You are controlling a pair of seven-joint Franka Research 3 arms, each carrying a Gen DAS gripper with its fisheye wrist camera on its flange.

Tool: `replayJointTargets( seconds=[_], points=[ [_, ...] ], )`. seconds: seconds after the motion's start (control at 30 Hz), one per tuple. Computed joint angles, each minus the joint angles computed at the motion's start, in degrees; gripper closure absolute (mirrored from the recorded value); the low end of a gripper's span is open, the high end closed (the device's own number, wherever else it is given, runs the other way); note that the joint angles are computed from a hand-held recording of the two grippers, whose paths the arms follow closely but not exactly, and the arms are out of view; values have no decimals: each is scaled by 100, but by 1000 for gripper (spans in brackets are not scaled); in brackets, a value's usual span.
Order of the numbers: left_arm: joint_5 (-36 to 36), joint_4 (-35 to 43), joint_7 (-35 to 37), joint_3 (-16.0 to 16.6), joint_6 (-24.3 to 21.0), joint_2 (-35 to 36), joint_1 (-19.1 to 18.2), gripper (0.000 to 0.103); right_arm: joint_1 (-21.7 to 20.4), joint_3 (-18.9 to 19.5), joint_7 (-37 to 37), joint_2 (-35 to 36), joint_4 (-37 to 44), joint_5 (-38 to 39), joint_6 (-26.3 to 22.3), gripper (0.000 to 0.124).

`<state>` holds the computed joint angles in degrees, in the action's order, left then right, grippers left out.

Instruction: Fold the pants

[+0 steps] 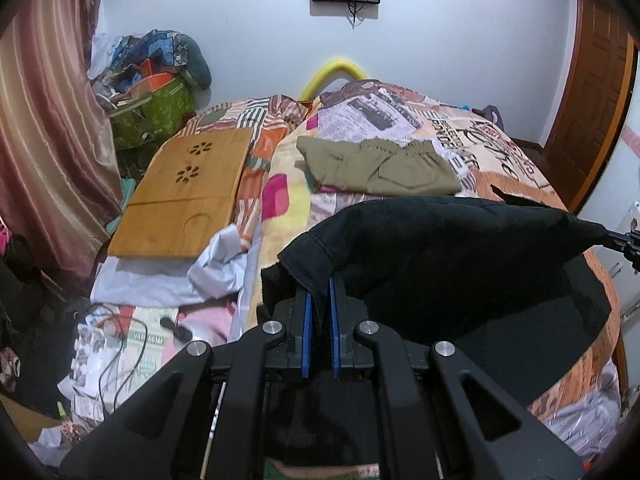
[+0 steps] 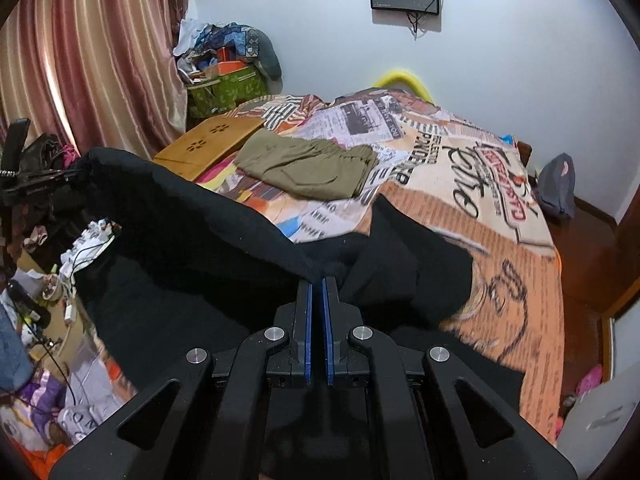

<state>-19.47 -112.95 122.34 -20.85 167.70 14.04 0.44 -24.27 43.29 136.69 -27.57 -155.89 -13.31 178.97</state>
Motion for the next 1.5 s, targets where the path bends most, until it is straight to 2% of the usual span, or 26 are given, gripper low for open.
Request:
replayJointTargets(
  seconds=[0.23, 0.3, 0.47, 0.67, 0.83, 0.93, 1.0, 1.07, 1.1, 1.17, 1.2, 1.27, 1.4, 1.5],
  points=[
    [-1031, -783, 920, -305, 194, -327, 387, 96, 401, 55, 295, -118, -347, 257, 79, 120],
    [-1300, -922, 1156, -256, 139, -389, 369, 96, 511, 66, 355, -112, -432, 348, 131, 120],
    [-1618, -1287, 1475, -92, 329, -439, 196, 96, 613, 252, 545, -88, -551, 513, 127, 120],
    [-1569, -1532, 1440, 15, 381, -331, 149, 96, 656, 394, 736, 184, -665, 654, 268, 119],
    [-894, -1750, 816, 221, 393, -227, 49, 96, 624, 527, 791, 300, -675, 705, 282, 118],
    [-253, -1821, 131, 436, 430, -197, -72, 96, 798, 340, 748, 320, -681, 735, 251, 116],
    [-374, -1821, 153, 217, 354, -228, 185, 95, 907, 243, 752, 306, -656, 750, 146, 116],
    [-301, -1811, 8, 227, 239, -281, 229, 94, 1072, 73, 757, 275, -668, 733, 82, 114],
    [-190, -1828, -97, 285, 224, -313, 199, 93, 1163, -26, 758, 260, -678, 727, 44, 113],
    [369, -1887, -591, 576, 266, -395, -22, 88, 1332, -184, 811, 180, -720, 724, -20, 101],
    [698, -1924, -896, 732, 318, -441, -135, 82, 1372, -201, 878, 65, -775, 720, -22, 97],
    [929, -1944, -1148, 768, 377, -516, -125, 73, 1317, -102, 1027, -200, -826, 677, -134, 88],
    [1291, -1896, -1561, 821, 453, -650, -151, 69, 1350, -239, 1139, -563, -868, 504, -369, 87],
    [1265, -1703, -1696, 741, 423, -683, -156, 64, 1228, -303, 1179, -695, -852, 346, -379, 87]
  ],
)
